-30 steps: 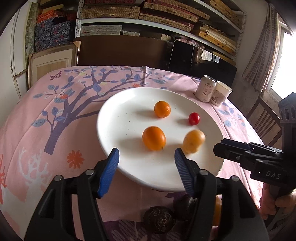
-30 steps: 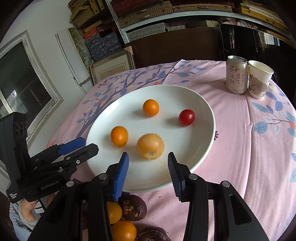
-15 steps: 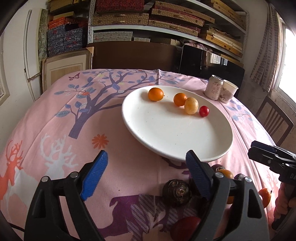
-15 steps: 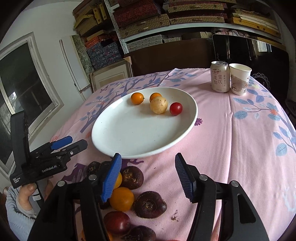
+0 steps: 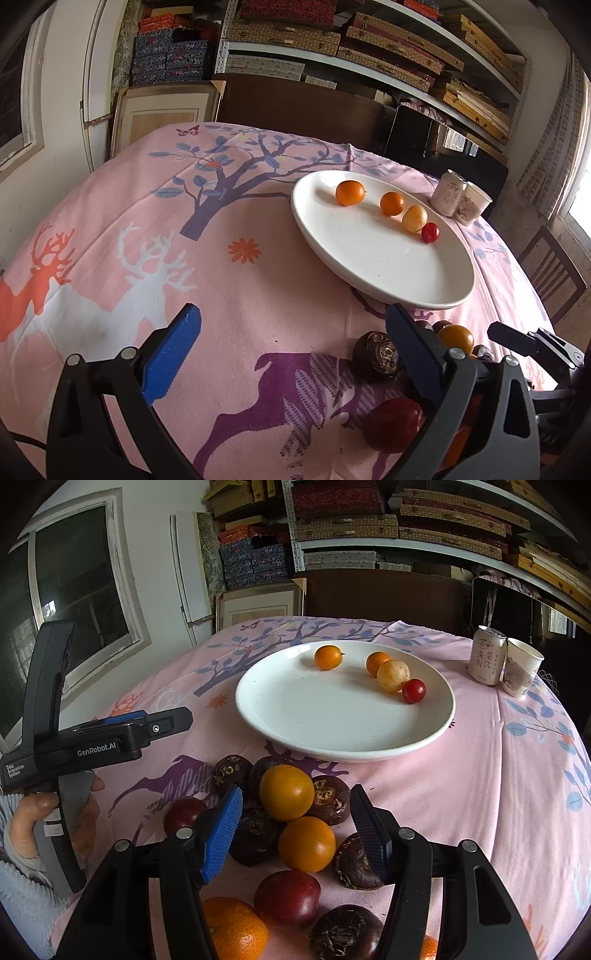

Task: Organize fruits
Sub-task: 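Grasp a yellow-orange tangerine with the right tool while the left tool grasps a red plum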

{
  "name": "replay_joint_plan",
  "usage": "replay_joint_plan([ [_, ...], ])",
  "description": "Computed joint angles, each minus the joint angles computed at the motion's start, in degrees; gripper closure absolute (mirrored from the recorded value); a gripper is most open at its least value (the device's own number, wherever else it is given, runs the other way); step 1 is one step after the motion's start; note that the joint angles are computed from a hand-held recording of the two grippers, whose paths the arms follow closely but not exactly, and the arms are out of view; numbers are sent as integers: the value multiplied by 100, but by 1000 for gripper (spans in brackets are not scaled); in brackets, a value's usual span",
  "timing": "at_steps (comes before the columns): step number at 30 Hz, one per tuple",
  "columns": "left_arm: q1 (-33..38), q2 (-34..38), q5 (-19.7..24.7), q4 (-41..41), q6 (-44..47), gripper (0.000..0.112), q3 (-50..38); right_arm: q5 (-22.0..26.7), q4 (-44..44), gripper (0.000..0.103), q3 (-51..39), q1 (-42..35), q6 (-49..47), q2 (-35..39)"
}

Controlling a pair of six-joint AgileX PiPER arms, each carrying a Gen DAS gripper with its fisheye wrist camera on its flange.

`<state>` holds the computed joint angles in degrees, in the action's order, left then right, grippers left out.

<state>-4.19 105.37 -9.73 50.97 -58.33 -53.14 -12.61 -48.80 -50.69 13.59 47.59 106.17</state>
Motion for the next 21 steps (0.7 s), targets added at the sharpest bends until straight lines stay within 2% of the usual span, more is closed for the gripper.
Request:
replay_joint_plan([
  [5,-112,-27,43,-453,541,14,18,405,93,44,-233,262,3,207],
  [7,-150,-14,84,-560,678,14,7,450,-538,49,-322,258,654,276],
  [9,-171,8,114,-538,671,14,-12,426,-927,54,-364,246,1065,329],
  [11,-183,26,138,-457,599,14,-38,456,-666,56,-365,264,816,334],
  [15,-204,68,186,-139,320,14,-89,420,-897,63,-403,211,1072,364],
  [18,-266,89,265,-254,487,14,-112,292,-1094,67,-375,161,1284,337],
  [21,-311,103,310,-452,730,14,-118,282,-1034,67,-359,159,1222,324],
])
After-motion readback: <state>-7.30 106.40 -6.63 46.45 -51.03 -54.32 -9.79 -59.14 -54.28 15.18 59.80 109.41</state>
